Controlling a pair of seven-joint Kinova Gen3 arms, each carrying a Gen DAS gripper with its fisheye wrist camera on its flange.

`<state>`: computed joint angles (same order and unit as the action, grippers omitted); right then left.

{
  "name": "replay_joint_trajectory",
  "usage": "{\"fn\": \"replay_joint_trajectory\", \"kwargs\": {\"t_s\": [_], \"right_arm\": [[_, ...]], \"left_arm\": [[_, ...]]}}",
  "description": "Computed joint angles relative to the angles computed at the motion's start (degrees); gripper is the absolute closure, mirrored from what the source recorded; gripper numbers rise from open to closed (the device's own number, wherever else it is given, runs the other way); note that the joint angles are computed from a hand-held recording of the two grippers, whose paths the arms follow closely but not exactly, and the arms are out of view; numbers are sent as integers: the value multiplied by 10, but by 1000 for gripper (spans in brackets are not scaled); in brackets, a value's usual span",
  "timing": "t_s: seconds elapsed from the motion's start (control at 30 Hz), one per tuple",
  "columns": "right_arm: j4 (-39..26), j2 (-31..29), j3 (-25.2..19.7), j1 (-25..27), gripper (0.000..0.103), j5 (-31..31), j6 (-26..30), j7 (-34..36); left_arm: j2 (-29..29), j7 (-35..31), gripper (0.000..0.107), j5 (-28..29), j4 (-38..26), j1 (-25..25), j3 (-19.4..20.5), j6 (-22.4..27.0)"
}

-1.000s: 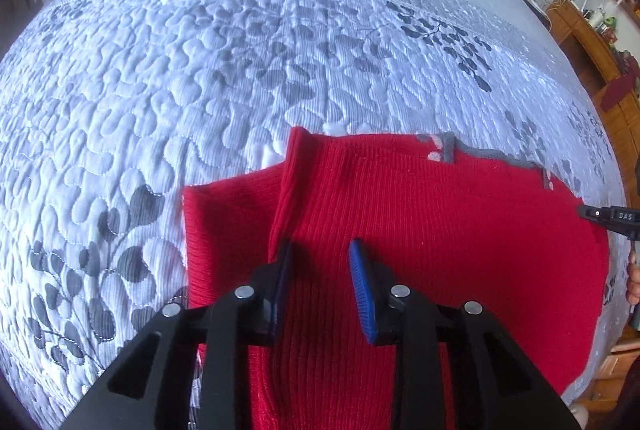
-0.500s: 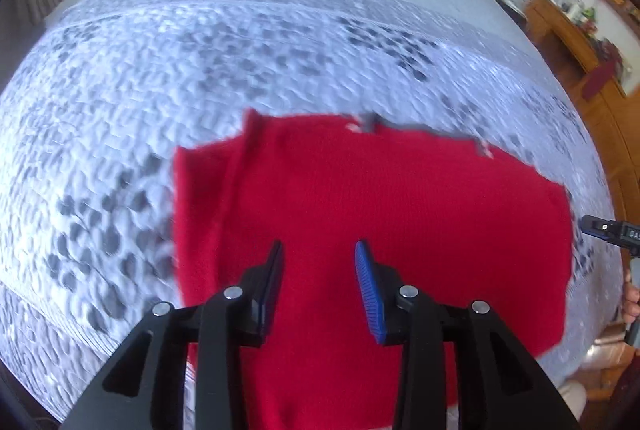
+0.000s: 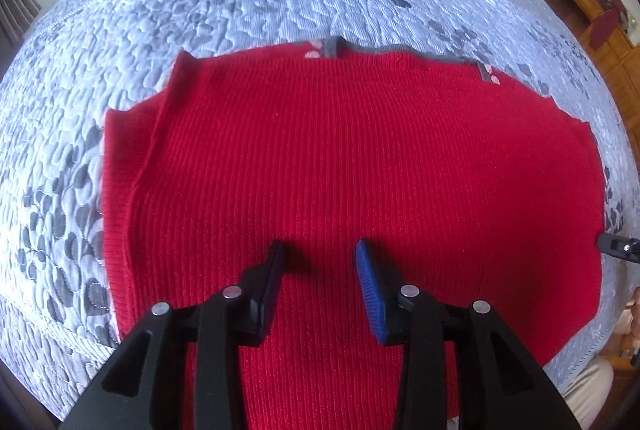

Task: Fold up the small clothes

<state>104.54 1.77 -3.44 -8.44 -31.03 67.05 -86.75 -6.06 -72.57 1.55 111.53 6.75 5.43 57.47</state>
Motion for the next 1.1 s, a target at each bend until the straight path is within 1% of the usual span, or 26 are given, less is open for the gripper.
{"fn": "replay_joint_trajectory", "kwargs": {"t_s": [0.07, 0.1, 0.13, 0.17, 0.2, 0.23, 0.27, 0.3, 0.33, 0.37, 0.4, 0.43, 0.47, 0.57, 0.6, 0.7, 0.8, 0.87, 0.9, 0.93, 0.97, 1.03, 1.1], "right_arm": [[11, -12, 0, -4, 29, -6, -6, 14], [17, -16, 1, 2, 31, -24, -4, 25], [26, -15, 5, 3, 36, -38, -10, 35], [32, -16, 7, 5, 43, -44, -18, 39], [40, -13, 12, 10, 46, -59, -24, 48], [46, -8, 18, 18, 52, -77, -26, 56], [51, -3, 19, 28, 63, -91, -26, 60], [48, 3, 26, 27, 69, -95, -21, 59], [46, 9, 28, 35, 82, -103, -9, 65], [46, 13, 19, 51, 89, -117, 4, 70], [42, 12, 17, 57, 90, -123, 16, 65], [37, 8, 20, 52, 90, -120, 19, 51], [29, 3, 26, 37, 91, -108, 18, 28], [-13, 0, 73, -43, 92, -65, 34, -42], [-32, -2, 84, -69, 92, -42, 41, -65], [-108, 6, 93, -149, 92, 28, 66, -135], [-188, 23, 83, -228, 92, 98, 83, -203], [-241, 47, 69, -276, 92, 145, 98, -231], [-267, 61, 54, -296, 92, 168, 104, -246], [-294, 76, 38, -306, 92, 191, 116, -262], [-318, 93, 11, -305, 92, 208, 127, -274], [-355, 123, -42, -309, 92, 242, 136, -289], [-372, 145, -90, -306, 92, 265, 135, -293]], "left_arm": [[-5, -14, 70, 15, 8, -3, -8, -9], [-6, -18, 69, 17, 12, -3, -8, -14], [-8, -24, 69, 20, 16, -4, -9, -18], [-9, -30, 69, 24, 19, -5, -11, -22], [-9, -36, 69, 29, 21, -7, -13, -24], [-9, -44, 69, 36, 22, -9, -17, -26], [-10, -53, 69, 43, 23, -11, -20, -25], [-13, -64, 69, 53, 24, -14, -25, -24], [-15, -73, 69, 61, 25, -17, -30, -23], [-16, -84, 69, 68, 26, -20, -33, -21], [-16, -93, 69, 72, 26, -22, -34, -20], [-16, -99, 69, 74, 26, -24, -34, -19], [-13, -102, 69, 75, 25, -26, -34, -17], [-6, -109, 69, 74, 18, -30, -31, -6], [-3, -112, 69, 75, 16, -31, -31, -5], [4, -117, 69, 79, 15, -33, -30, -7], [4, -134, 69, 94, 20, -38, -37, -14], [-2, -160, 69, 118, 30, -44, -49, -21], [-5, -175, 69, 129, 34, -56, -46, -22], [-9, -193, 69, 141, 37, -64, -48, -20], [-15, -216, 69, 160, 42, -67, -60, -19], [-27, -263, 71, 198, 52, -56, -110, -11], [-35, -309, 71, 237, 62, -50, -163, 6]]}}
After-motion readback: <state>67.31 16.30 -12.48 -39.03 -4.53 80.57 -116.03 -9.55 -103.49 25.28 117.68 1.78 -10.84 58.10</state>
